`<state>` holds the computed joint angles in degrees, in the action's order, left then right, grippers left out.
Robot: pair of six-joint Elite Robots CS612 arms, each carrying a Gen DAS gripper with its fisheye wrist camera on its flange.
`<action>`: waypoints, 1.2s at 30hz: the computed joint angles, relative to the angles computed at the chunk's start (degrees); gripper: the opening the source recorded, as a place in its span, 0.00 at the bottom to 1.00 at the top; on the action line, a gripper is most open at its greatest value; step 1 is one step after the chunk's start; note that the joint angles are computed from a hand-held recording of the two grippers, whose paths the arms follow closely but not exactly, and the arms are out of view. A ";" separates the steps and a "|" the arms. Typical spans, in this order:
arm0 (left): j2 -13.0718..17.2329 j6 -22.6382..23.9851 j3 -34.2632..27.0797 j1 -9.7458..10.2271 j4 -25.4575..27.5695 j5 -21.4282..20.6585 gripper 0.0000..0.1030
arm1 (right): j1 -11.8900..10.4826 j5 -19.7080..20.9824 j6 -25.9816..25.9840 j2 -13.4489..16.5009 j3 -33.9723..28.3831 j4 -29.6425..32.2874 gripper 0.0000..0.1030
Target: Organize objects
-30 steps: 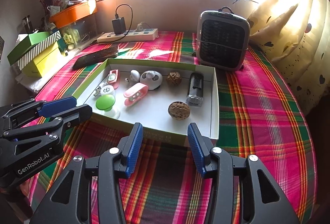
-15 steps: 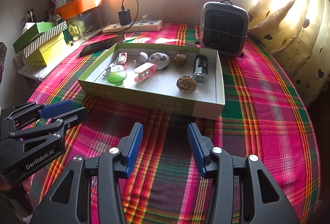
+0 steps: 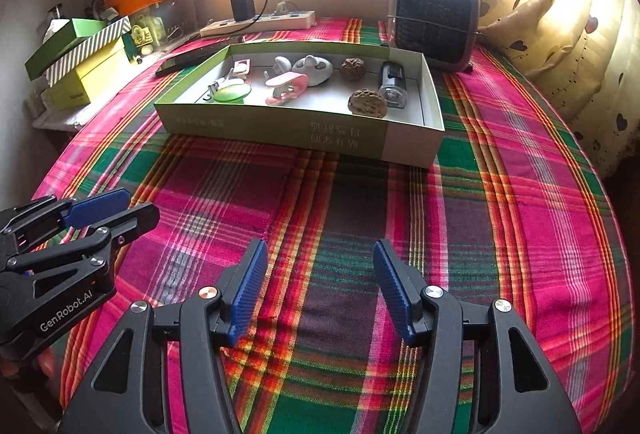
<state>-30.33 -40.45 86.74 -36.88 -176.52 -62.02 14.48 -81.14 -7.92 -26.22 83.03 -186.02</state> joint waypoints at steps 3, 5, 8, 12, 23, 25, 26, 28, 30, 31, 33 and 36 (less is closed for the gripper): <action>0.09 -0.54 0.05 -0.16 0.36 -0.14 0.32 | 0.03 -0.17 -0.01 -0.19 0.45 -0.17 0.54; 0.18 -0.84 0.21 -0.37 0.03 -0.10 0.32 | 0.04 -0.23 0.10 -0.28 0.68 -0.21 0.54; 0.22 -1.01 0.13 -0.62 0.47 0.72 0.32 | 0.19 -1.09 0.10 -0.39 0.84 0.19 0.55; 0.34 -2.05 0.27 -0.67 -0.43 0.68 0.35 | 0.32 -2.32 0.61 -0.41 1.00 0.05 0.59; 0.44 -2.53 -0.21 -1.10 0.99 1.68 0.42 | 0.40 -4.17 1.45 -0.42 0.84 0.56 0.69; 0.53 -2.79 -0.32 -1.21 1.02 1.83 0.44 | 0.41 -4.44 1.74 -0.42 0.84 0.63 0.70; 0.52 -2.69 -0.31 -1.19 1.06 1.86 0.45 | 0.40 -4.50 1.79 -0.43 0.85 0.64 0.71; 0.55 -2.49 -0.46 -1.26 1.46 2.06 0.46 | 0.39 -4.55 1.87 -0.43 0.83 0.69 0.72; 0.52 -2.76 -0.37 -1.21 1.21 1.89 0.47 | 0.40 -4.64 1.87 -0.41 0.78 0.74 0.72; 0.53 -2.74 -0.41 -1.22 1.29 1.91 0.47 | 0.40 -4.64 1.87 -0.41 0.78 0.74 0.72; 0.51 -2.78 -0.35 -1.20 1.20 1.88 0.47 | 0.39 -4.61 1.89 -0.40 0.77 0.75 0.72; 0.52 -2.81 -0.38 -1.20 1.19 1.85 0.47 | 0.39 -4.66 1.96 -0.41 0.76 0.77 0.72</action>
<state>-29.80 -43.27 86.37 -38.08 -175.33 -60.17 14.87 -85.80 -5.97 -26.63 83.78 -185.26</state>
